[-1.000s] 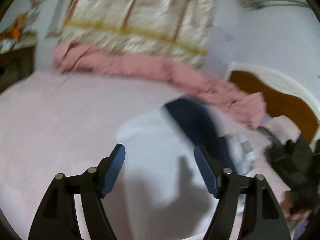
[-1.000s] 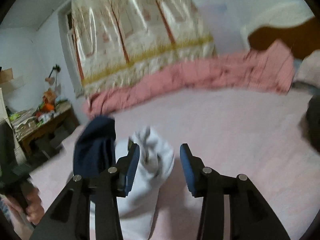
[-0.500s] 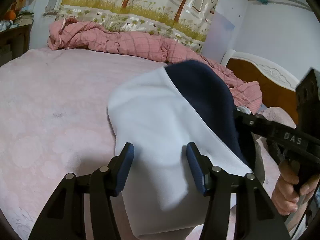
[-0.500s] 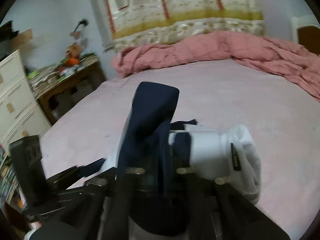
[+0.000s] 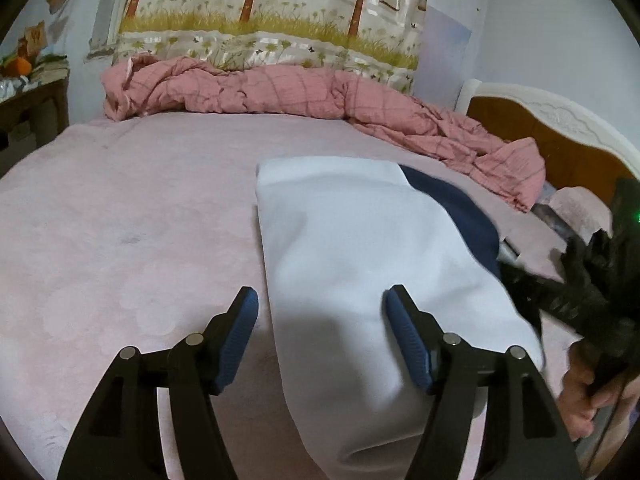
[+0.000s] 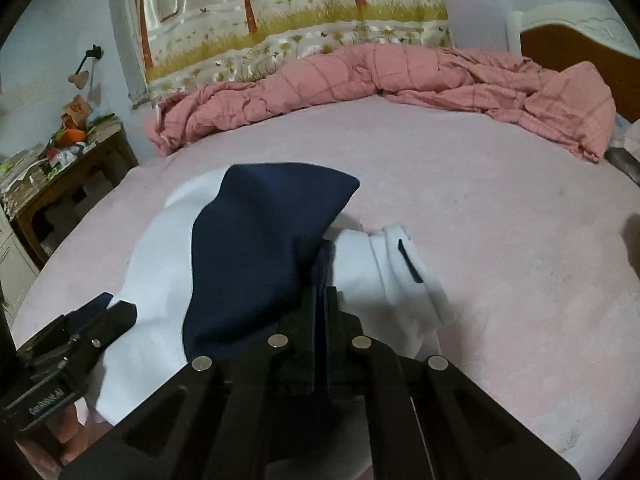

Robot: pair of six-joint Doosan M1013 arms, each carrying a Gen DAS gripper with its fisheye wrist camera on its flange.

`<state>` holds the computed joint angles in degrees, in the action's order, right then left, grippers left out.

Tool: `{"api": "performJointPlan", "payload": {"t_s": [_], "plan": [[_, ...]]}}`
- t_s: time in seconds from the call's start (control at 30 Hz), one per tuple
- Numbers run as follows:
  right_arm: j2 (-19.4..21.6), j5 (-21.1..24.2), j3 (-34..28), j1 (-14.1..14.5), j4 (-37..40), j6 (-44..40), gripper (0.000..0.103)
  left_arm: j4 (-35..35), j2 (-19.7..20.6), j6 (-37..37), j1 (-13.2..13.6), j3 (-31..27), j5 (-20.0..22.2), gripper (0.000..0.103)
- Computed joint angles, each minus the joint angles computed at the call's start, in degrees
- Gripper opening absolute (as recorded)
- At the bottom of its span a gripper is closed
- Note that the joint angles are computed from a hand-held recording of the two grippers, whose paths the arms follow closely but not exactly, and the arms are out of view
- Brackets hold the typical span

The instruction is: Fold large clothes

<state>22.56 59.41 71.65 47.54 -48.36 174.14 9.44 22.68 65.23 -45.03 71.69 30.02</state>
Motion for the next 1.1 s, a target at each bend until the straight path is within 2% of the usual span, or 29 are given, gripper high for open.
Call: {"api": "performJointPlan", "payload": {"t_s": [0.07,0.1,0.17,0.2,0.23,0.27,0.37,0.4,0.47,0.5,0.53,0.63,0.67,0.7,0.73,0.8,0.87,0.9,0.93,0.97,1.0,1.03,1.1], "plan": [[-1.56,-2.83,1.94,0.37,-3.16,4.34,0.004,-0.07,0.12,-0.28,-0.01,0.03,0.28,0.067],[-2.39,-4.45,2.71,0.73,-5.53,6.47,0.011,-0.61,0.18,-0.08,0.03,-0.06,0.25,0.066],[-3.11,-5.59,2.84,1.74,-8.66,6.87,0.034,-2.77,0.1,1.56,0.24,0.14,-0.34,0.066],[-2.95,-5.3,1.92,2.11,-9.02,4.74,0.065,-2.86,0.14,1.75,0.16,0.05,-0.43,0.066],[-2.34,-4.42,0.7,2.21,-8.67,3.13,0.078,-2.02,0.1,1.24,0.05,0.08,-0.45,0.065],[-1.88,-3.27,-0.21,2.27,-7.17,1.46,0.077,-1.24,-0.01,0.84,-0.09,0.25,-0.64,0.064],[0.07,0.38,-3.23,0.47,4.12,-6.29,0.079,-0.42,-0.25,0.16,-0.2,0.54,-1.01,0.064],[-0.3,-1.29,-1.78,-0.56,7.7,-5.89,0.081,-2.44,-0.35,1.44,0.03,0.68,-1.36,0.065],[-2.25,-7.58,2.11,-1.78,9.34,-0.69,0.088,-7.1,-0.65,3.88,0.68,1.33,-3.01,0.073],[-3.4,-11.11,4.14,-2.56,11.33,1.07,0.089,-9.26,-0.71,5.03,0.99,1.55,-3.72,0.083],[-4.23,-13.6,5.69,-3.13,12.95,1.94,0.09,-11.1,-0.68,6.03,1.26,1.53,-3.78,0.088],[-5.4,-17.58,8.57,-3.72,15.68,3.09,0.099,-20.16,-0.26,11.8,2.23,0.97,-2.68,0.095],[-5.54,-19.39,9.36,-3.92,16.93,2.96,0.099,-24.17,0.06,14.47,2.61,0.57,-1.95,0.097],[-6.19,-24.15,11.26,-4.79,20.56,2.5,0.099,-28.19,0.48,16.98,3.03,0.04,-0.63,0.099],[-6.45,-26.13,12.13,-5.11,21.19,2.97,0.099,-30.16,0.91,18.01,3.27,-0.54,0.83,0.1],[-5.96,-27.31,11.9,-5.62,22.01,0.77,0.1,-34.66,2.04,20.21,3.89,-1.92,4.26,0.102],[-5.15,-31.13,11.68,-6.65,25.36,-4.37,0.097,-38.57,2.74,20.21,4.6,-2.43,5.84,0.102],[-4.57,-32.73,11.29,-7.44,29.78,-9.18,0.095,-40.57,3.09,19.75,5.11,-2.64,6.47,0.099],[-4.48,-35.45,11.64,-8.0,31.99,-11.05,0.081,-43.66,3.14,20.85,5.6,-2.29,6.13,0.084],[-4.57,-38.01,12.26,-8.24,32.18,-10.33,0.078,-46.24,2.94,22.06,5.96,-1.72,5.5,0.079],[-4.58,-38.8,12.46,-8.17,29.36,-7.43,0.07,-47.01,2.56,23.23,5.94,-1.16,4.52,0.069],[-4.49,-37.27,11.92,-7.71,25.7,-5.35,0.063,-46.96,2.05,25.32,5.62,-0.64,3.31,0.063],[-4.86,-34.64,11.57,-6.13,14.54,2.5,0.052,-45.0,0.87,28.1,4.55,0.29,0.2,0.058]]}}
